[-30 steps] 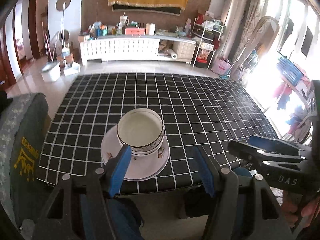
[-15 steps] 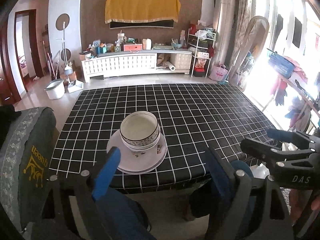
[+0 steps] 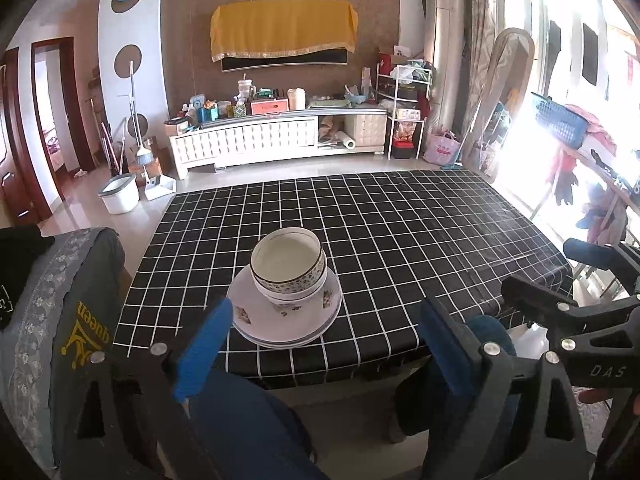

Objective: Organize plates and bowls

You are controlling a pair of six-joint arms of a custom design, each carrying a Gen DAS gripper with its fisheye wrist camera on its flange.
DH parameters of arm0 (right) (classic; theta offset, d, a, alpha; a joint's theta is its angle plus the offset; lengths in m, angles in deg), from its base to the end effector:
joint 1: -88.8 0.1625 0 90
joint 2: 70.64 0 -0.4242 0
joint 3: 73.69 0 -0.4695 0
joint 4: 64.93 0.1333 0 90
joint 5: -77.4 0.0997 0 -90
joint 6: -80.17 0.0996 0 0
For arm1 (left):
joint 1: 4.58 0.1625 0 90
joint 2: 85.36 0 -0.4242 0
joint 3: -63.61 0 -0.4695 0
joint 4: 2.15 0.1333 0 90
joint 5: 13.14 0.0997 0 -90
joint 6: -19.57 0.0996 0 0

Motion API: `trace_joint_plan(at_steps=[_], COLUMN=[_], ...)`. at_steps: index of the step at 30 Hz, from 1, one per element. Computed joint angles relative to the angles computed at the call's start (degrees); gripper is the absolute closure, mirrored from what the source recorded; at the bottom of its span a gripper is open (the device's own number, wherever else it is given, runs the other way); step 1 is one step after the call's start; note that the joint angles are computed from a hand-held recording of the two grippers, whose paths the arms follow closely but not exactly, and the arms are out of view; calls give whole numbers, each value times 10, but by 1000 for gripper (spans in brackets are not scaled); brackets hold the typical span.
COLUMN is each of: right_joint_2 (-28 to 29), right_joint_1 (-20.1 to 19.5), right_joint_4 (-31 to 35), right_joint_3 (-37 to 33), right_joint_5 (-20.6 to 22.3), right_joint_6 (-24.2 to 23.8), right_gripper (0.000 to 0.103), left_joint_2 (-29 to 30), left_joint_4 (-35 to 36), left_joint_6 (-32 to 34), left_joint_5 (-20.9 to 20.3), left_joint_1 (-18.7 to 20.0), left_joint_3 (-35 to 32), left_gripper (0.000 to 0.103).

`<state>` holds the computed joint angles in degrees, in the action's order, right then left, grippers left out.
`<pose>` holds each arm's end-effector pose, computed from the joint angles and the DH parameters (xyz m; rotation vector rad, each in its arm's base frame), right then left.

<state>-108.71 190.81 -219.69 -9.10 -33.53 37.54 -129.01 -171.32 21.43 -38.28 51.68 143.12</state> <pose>0.2808 -0.8501 0.2031 1.0168 -2.3212 0.7223 -0.2524 -0.7802 0.2179 0.1304 2.0486 -1.1072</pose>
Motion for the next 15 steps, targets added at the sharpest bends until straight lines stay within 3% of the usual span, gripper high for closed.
trace_joint_plan(at_steps=[6,15], right_joint_2=[-2,-7], right_joint_1=[-3,-4], right_joint_4=[25,4], right_joint_3=[-3,6], right_joint_5=[5,10], right_joint_6=[6,-2], right_gripper=[0,0], left_joint_2=[0,-1], left_joint_4=[6,0], left_joint_6=[-5,1], left_joint_5=[8,5], left_joint_1=[-1,-2], left_joint_3=[1,6], left_gripper=[11,11])
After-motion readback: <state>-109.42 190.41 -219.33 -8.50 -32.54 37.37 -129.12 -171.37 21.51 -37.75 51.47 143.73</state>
